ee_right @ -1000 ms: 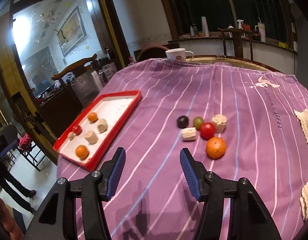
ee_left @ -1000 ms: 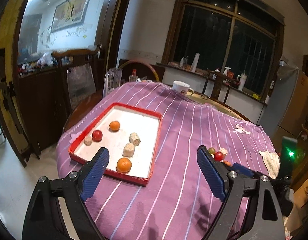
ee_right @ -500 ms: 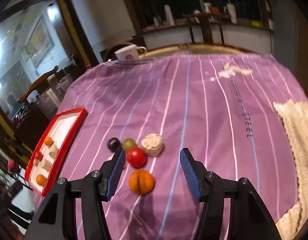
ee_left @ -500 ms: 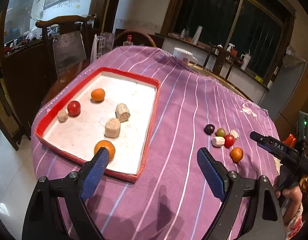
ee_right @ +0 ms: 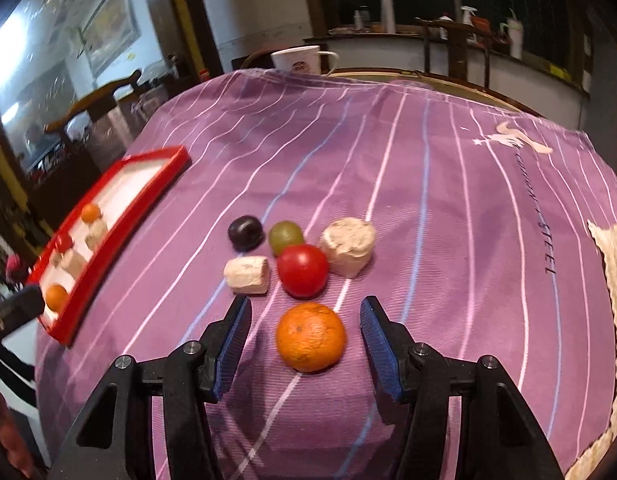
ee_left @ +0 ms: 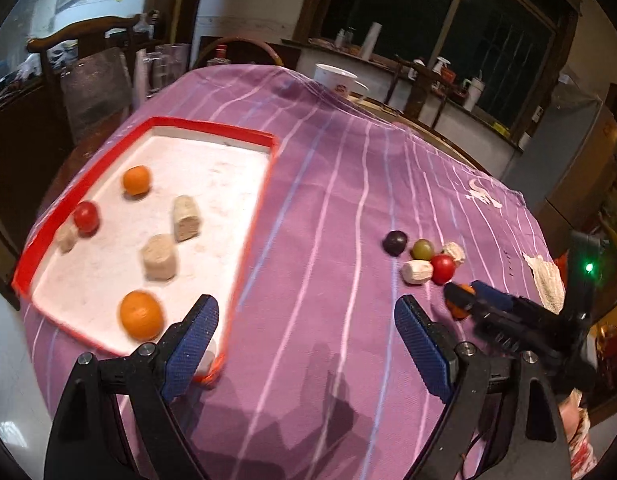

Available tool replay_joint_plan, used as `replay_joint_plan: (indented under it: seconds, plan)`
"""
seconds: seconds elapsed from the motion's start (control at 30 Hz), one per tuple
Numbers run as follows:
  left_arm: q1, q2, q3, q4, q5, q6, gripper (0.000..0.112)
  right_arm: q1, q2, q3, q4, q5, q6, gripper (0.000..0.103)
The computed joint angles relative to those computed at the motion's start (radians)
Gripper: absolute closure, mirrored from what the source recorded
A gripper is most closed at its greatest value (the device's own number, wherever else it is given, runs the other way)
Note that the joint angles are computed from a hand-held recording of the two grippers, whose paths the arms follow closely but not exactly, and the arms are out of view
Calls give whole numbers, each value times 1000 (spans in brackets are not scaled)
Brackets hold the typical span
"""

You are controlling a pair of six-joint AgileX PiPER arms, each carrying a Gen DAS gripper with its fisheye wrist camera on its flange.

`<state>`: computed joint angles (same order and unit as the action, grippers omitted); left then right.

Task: Organize fruits
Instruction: 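Grasp the large orange with the right tool, then reach the left tool toward the white cylinder piece while the right tool holds the orange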

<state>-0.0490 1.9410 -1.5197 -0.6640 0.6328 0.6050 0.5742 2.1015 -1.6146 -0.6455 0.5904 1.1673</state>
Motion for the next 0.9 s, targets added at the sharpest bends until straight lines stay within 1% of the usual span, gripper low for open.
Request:
replay_joint_plan:
  seconds: [0.07,0.1,0.13,0.17,0.2,0.23,0.27,0.33,0.43,0.5,0.63,0.7,0.73,0.77,0.8,0.9]
  plan:
    - [-31,31,-55,45,24,-32,23,0,13,-11,4,7,-15,51]
    - [-48,54,-92,65,47,-52,23,-2,24,-22,16,21,-27,61]
    - [-62,77,-127,80,71,-72,23,-6,25,-19,26,24,-31,64]
    - [-75,100,-160,95,95,-92,23,-13,15,-2,33,4,-27,64]
    - [-88,124,-193,107,117,-108,23,-15,7,9,33,10,-15,65]
    - [-102,144,-219,114,131,-115,23,-10,6,7,7,34,14,65]
    - [-115,160,-237,125,137,-123,23,-3,2,16,-41,61,65,65]
    - [-148,186,-261,162,128,-145,23,-8,-14,45,-80,69,123,65]
    - [-185,220,-293,185,110,-139,23,-26,-49,106,-120,42,193,64]
    - [-208,246,-326,202,106,-139,23,-41,-74,146,-128,9,227,64]
    - [-252,302,-405,235,93,-132,24,-81,-96,192,-62,-75,215,64]
    - [-270,342,-468,272,111,-153,31,-96,-106,211,-37,-111,208,64]
    - [-276,362,-503,280,130,-156,33,-99,-109,217,-34,-120,211,64]
    - [-282,384,-538,290,150,-161,39,-101,-109,219,-32,-125,211,64]
    - [-287,400,-564,298,164,-166,41,-101,-110,221,-34,-126,212,64]
    - [-281,412,-572,242,164,-127,47,-101,-110,222,-35,-124,212,64]
